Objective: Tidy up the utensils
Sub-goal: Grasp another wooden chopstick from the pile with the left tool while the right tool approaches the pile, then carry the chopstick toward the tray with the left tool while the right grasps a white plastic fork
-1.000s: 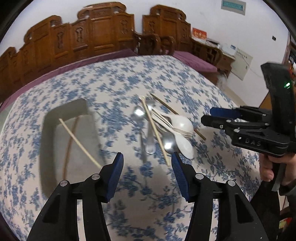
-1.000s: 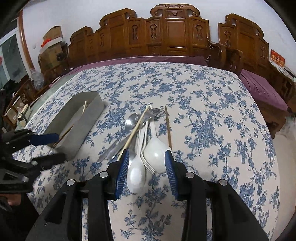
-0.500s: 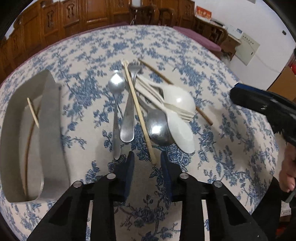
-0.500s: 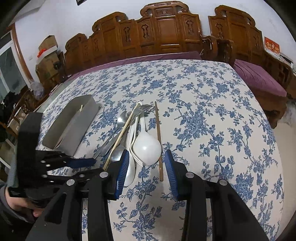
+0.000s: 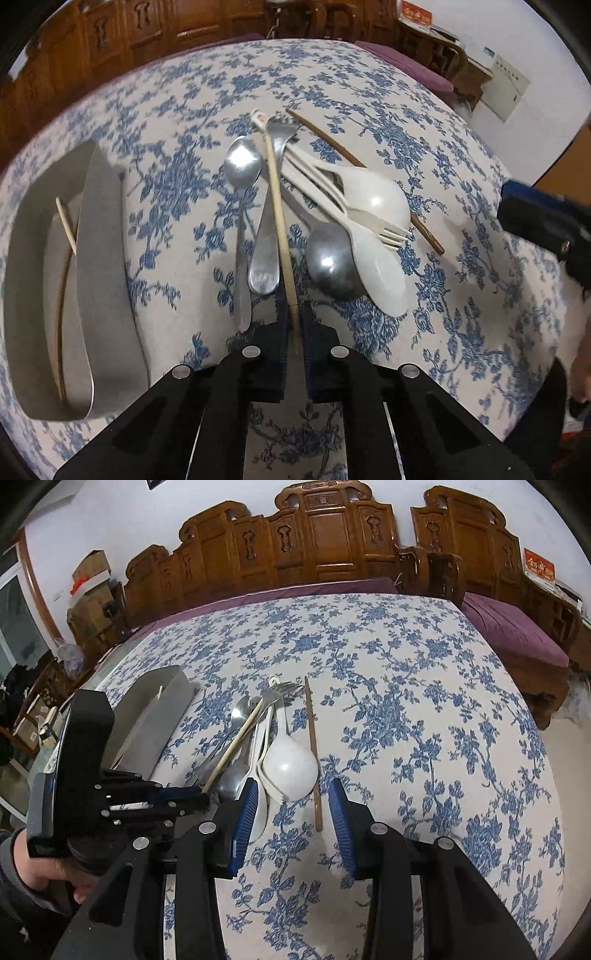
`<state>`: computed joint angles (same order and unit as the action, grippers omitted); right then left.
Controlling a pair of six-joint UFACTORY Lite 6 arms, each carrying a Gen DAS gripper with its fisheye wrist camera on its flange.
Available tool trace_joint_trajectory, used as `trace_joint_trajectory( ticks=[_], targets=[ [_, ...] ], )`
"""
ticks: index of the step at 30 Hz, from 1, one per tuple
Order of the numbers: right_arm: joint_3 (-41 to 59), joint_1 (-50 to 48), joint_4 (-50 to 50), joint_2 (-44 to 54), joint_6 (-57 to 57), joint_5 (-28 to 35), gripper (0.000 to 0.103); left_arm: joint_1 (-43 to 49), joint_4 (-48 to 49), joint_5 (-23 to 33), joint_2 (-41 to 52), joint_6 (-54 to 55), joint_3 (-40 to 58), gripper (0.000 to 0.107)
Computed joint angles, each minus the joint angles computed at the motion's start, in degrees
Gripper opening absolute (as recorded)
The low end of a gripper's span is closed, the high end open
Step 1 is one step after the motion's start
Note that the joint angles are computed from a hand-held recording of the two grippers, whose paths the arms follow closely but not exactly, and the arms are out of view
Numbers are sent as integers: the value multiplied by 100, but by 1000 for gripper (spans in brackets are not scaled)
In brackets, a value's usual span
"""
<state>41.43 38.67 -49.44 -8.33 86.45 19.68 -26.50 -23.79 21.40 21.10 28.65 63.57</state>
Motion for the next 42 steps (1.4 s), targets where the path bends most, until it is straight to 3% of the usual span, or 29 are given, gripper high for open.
trace_joint_trajectory(
  ticks=[16, 20, 26, 33, 42],
  targets=[
    [1011, 82, 657, 1223, -772, 214, 41, 800, -1443, 633, -1710, 1947, -915, 4],
    [1639, -59, 925, 1837, -1379, 206, 41, 1173, -1737, 942, -1969, 2358, -964, 4],
    [2655, -464, 2161, 2682, -3175, 177, 30, 1570, -1794, 1186, -2139, 2594, -873, 4],
    [3764, -804, 3427, 3711, -4895, 590, 25, 1916, -2048, 1424, -2387, 2947, -931, 4],
    [4738, -862, 3930, 4492, -5511, 1258, 18, 2237, -2113, 1611, -2553, 3115, -977, 4]
  ],
)
